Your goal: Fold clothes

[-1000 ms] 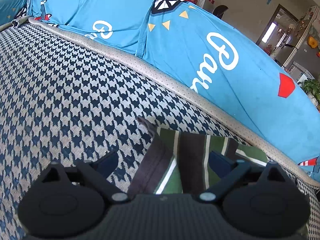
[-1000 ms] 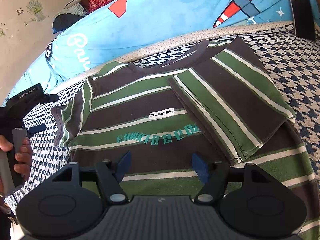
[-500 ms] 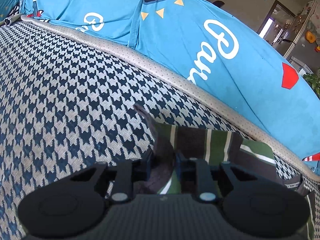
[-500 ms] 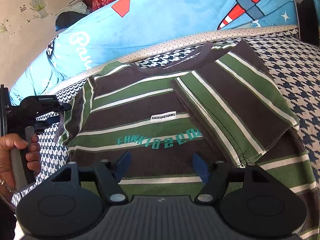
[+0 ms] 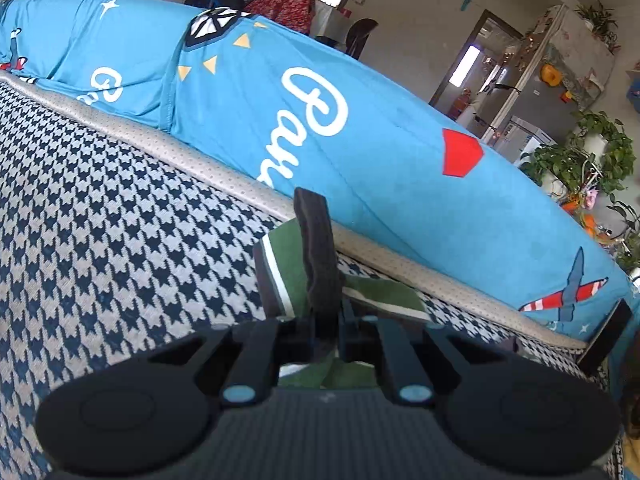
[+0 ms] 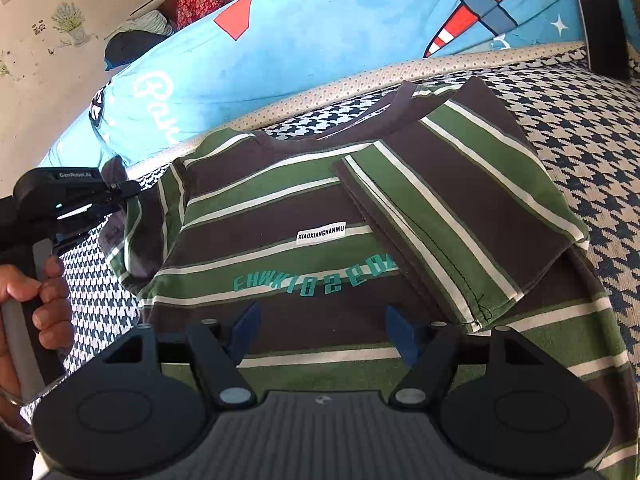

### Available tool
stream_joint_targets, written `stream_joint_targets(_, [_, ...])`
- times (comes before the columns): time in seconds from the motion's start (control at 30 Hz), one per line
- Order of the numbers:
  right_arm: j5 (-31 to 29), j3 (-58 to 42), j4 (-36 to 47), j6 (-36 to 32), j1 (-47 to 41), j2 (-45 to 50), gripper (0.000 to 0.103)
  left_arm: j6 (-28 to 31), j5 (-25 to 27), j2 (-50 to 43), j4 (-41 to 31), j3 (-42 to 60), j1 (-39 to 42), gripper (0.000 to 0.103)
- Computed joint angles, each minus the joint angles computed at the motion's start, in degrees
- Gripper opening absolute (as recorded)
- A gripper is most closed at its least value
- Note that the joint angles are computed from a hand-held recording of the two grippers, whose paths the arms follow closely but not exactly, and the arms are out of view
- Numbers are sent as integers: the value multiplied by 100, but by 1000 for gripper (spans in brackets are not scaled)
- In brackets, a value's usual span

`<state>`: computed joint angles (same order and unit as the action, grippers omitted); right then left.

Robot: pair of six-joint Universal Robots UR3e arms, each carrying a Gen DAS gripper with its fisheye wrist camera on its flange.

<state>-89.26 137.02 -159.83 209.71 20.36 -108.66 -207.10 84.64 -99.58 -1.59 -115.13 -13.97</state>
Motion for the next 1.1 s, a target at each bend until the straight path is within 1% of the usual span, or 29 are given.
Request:
stream_joint_targets(0.13, [-107,-10,92,75,43,-81,69,162,-135,-153,-121,321,-625,9])
stream_joint_targets(0.2, [-189,-18,144,129,84,-131,69,419,-566,-233,-387,481,-793,11])
stream_joint_targets(0.23, [-233,-23,171,154,107,-161,69,536,-733,-272,-558,561,-887,20])
stream_joint_targets(0.27, [-270,-23,195,174,123,-195,69,576,-730,-303,-656,606,-1017,27])
stream_joint_targets(0.3, [-297,-21,223,190,134,-235,69,587,-643,-325,-648,606,-1139,48])
stream_joint_targets(0.33, [-310,-17,256,203,137,-282,69,626,-518,-314,-597,574,-1243,58])
stream_joint_targets(0.4, [-313,11,328,225,128,-409,69,705,-250,-246,-524,500,-1407,58])
stream_joint_targets(0.43, [-313,27,365,235,124,-476,69,648,-197,-162,-494,436,-1407,58])
stream_joint_targets(0.47, [-319,41,400,247,125,-538,69,544,-207,-58,-428,330,-1363,59])
stream_joint_targets(0.53, [-345,71,483,274,143,-672,69,316,-269,179,-313,80,-1202,67])
stream_joint_targets(0.6, [-370,87,582,318,178,-804,69,202,-231,390,-319,-92,-1037,69])
stream_joint_targets(0.7, [-423,117,700,374,262,-990,69,165,-112,660,-423,-335,-889,70])
stream_joint_targets(0.77, [-542,135,647,377,381,-1020,69,197,-96,791,-468,-513,-811,72])
stream_joint_targets(0.87, [-800,104,587,416,550,-962,69,359,66,895,-777,-612,-790,72])
stream_joint_targets(1.0, [-767,116,517,447,489,-949,69,620,293,907,-1180,-602,-809,72])
stream_joint_targets(1.1, [-727,123,289,379,451,-840,69,799,277,988,-1344,-665,-733,72])
